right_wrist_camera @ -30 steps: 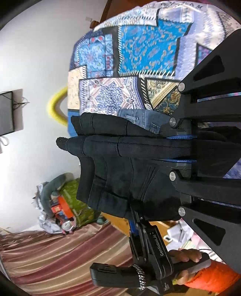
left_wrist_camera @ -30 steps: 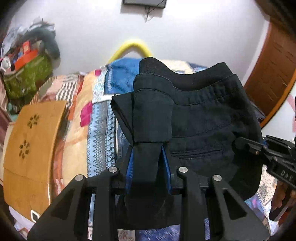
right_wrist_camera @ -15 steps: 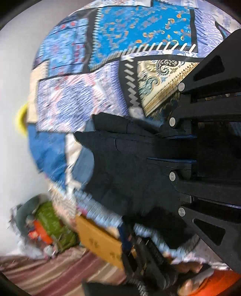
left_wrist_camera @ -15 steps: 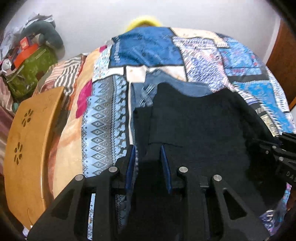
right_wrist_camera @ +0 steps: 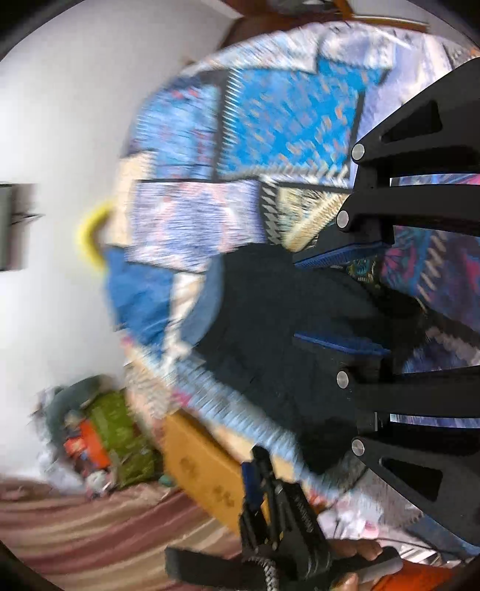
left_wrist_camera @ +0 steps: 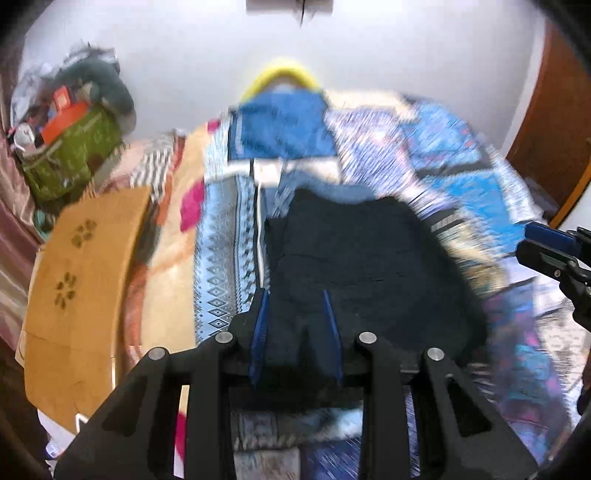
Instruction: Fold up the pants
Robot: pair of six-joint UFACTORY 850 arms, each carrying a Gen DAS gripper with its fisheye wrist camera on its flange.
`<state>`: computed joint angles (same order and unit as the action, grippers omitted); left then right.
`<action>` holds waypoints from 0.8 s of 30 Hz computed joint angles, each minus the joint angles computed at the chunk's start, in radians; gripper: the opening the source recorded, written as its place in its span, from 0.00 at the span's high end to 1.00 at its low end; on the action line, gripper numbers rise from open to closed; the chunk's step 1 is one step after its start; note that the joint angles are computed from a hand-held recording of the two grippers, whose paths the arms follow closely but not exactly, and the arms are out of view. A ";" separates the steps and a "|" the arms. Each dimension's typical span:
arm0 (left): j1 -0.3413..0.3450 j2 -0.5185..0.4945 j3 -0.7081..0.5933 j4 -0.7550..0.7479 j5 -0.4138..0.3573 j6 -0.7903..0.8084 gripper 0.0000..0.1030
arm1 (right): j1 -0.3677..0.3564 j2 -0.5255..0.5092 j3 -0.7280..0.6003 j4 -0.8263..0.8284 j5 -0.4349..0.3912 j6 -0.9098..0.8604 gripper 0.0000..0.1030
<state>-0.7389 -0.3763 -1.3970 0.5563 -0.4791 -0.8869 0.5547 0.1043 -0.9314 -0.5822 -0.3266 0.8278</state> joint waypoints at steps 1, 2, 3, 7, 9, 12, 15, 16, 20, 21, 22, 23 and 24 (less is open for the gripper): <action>-0.019 0.043 0.019 0.043 -0.001 -0.046 0.71 | 0.016 0.035 0.009 -0.056 -0.001 0.051 0.69; -0.035 0.078 0.036 0.089 -0.003 -0.091 0.71 | 0.040 0.081 0.022 -0.127 -0.007 0.122 0.69; -0.054 0.116 0.054 0.152 -0.009 -0.147 0.71 | 0.065 0.121 0.032 -0.194 -0.016 0.192 0.69; -0.152 0.276 0.128 0.398 -0.060 -0.371 0.71 | 0.201 0.281 0.062 -0.446 -0.106 0.450 0.69; -0.219 0.350 0.160 0.515 -0.116 -0.479 0.71 | 0.271 0.335 0.070 -0.545 -0.163 0.544 0.69; -0.304 0.428 0.194 0.635 -0.198 -0.580 0.71 | 0.413 0.410 0.086 -0.685 -0.295 0.676 0.69; -0.396 0.499 0.235 0.729 -0.282 -0.680 0.71 | 0.550 0.450 0.097 -0.774 -0.440 0.748 0.69; -0.430 0.522 0.250 0.752 -0.316 -0.714 0.71 | 0.589 0.459 0.100 -0.789 -0.479 0.764 0.69; -0.529 0.573 0.292 0.815 -0.433 -0.793 0.68 | 0.741 0.488 0.123 -0.849 -0.631 0.846 0.69; -0.551 0.583 0.302 0.828 -0.462 -0.809 0.64 | 0.771 0.485 0.124 -0.860 -0.674 0.858 0.69; -0.577 0.593 0.313 0.840 -0.495 -0.827 0.57 | 0.803 0.479 0.125 -0.870 -0.721 0.872 0.67; -0.609 0.605 0.326 0.852 -0.533 -0.849 0.49 | 0.824 0.477 0.127 -0.875 -0.751 0.882 0.64; -0.622 0.612 0.334 0.858 -0.546 -0.859 0.46 | 0.845 0.471 0.126 -0.876 -0.781 0.890 0.55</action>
<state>-1.3610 0.2356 -1.0631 1.4140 -1.0255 -1.7459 1.3996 0.5751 -0.8056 -1.4586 -1.1076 1.7178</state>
